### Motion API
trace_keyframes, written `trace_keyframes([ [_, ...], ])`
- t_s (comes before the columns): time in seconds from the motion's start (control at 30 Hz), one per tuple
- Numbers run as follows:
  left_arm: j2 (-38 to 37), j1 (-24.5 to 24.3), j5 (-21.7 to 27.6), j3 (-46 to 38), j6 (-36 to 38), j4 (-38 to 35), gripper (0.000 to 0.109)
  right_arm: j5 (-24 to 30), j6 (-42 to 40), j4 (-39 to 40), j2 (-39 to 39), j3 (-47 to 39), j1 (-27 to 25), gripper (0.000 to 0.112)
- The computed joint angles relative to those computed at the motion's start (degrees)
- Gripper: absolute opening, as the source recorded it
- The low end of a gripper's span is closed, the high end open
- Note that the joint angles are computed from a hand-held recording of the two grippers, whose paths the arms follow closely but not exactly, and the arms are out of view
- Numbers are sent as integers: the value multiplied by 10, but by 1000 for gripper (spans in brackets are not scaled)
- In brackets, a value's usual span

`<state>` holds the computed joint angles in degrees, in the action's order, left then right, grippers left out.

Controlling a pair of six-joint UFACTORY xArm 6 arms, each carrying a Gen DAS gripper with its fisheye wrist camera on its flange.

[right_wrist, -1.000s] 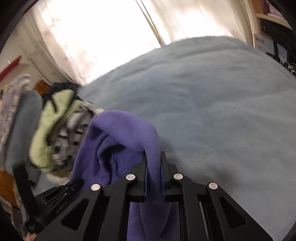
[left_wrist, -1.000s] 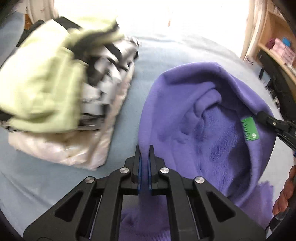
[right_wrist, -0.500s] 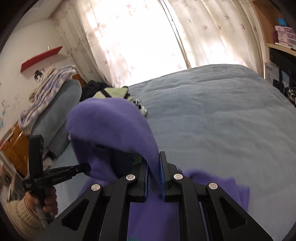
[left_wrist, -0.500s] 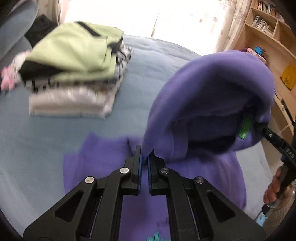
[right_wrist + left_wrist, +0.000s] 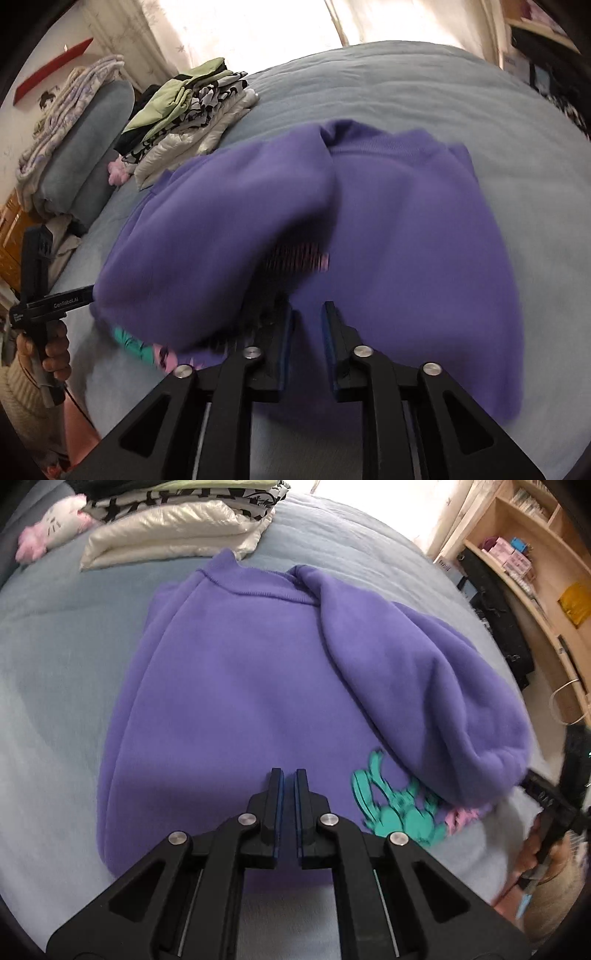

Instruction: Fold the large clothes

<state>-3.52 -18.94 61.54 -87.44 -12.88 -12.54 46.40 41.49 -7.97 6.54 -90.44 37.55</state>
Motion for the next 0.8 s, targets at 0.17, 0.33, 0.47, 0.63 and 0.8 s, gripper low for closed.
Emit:
trace_keyframes([
  [0.17,-42,3,-23,46,29,-67,9,-59,64,-14,-66,92,30,40],
  [0.33,-53,-6,-57,54,35,-144,48,-55,51,32,-41,26,33,61],
  [0.47,-51,-2,-93,74,51,-274,53,-92,71,46,-40,15,33,80],
  [0.63,-13,-12,-129,71,55,-341,53,-83,76,83,-1,-40,19,80],
  [0.8,13,-26,-154,64,73,-358,53,-37,62,128,68,-123,15,70],
])
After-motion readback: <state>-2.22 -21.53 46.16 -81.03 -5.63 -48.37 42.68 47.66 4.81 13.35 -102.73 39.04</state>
